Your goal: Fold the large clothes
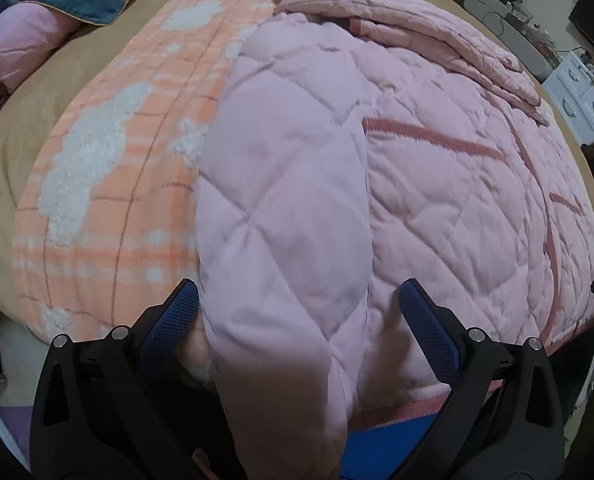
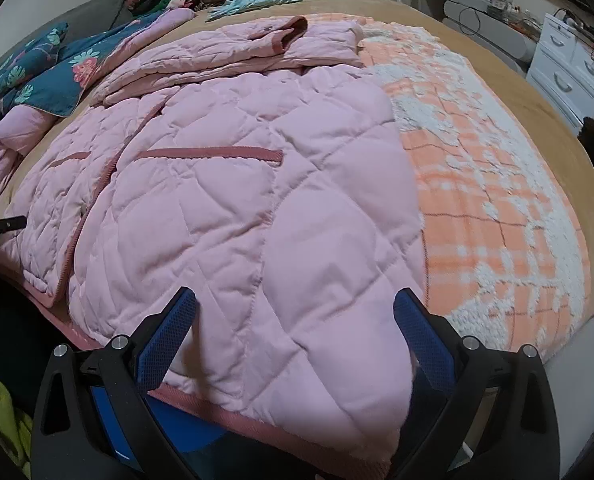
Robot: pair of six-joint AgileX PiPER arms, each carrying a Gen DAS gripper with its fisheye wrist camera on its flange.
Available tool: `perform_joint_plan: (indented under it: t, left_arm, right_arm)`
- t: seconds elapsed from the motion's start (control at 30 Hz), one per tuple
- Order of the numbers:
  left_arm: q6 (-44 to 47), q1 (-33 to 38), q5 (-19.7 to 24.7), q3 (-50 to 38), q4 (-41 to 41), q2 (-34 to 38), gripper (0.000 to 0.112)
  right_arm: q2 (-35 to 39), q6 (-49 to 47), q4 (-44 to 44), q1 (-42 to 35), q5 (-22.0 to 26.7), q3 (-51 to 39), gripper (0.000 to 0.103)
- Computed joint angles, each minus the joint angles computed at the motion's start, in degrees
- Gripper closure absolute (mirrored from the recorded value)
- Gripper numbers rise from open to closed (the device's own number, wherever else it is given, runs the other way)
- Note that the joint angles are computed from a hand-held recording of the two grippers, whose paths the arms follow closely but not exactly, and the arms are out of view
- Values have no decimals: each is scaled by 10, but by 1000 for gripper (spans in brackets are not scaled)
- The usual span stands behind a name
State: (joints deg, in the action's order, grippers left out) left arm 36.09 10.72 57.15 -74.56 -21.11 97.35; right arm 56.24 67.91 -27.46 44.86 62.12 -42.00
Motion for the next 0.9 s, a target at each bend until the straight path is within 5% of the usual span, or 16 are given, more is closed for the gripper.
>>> perform_joint_plan:
  t: [0.2, 0.43, 0.6, 0.67, 0.7, 0.77, 0.9]
  left_arm:
    - [10, 3, 5, 20, 2, -9, 18]
    - [13, -4, -10, 42, 10, -24, 18]
    - [17, -1, -7, 40, 10, -24, 18]
    - [18, 0, -6, 39, 10, -22, 18]
    - [17, 0, -6, 38, 11, -21, 18]
    - [13, -4, -8, 37, 13, -19, 18]
    - [20, -5, -6, 38, 2, -18, 18]
  right_arm:
    - [-34, 21, 9, 8, 27, 17, 4]
    - [-74, -72, 123, -89, -25, 59, 4]
    - [-80, -69, 130, -80, -35, 68, 5]
    - [-78, -101, 150, -94, -48, 68, 16]
    - [-79, -128, 173, -110, -66, 73, 34]
    - [-70, -115, 169, -95, -74, 75, 38]
    - [-96, -88, 157, -75, -95, 73, 75]
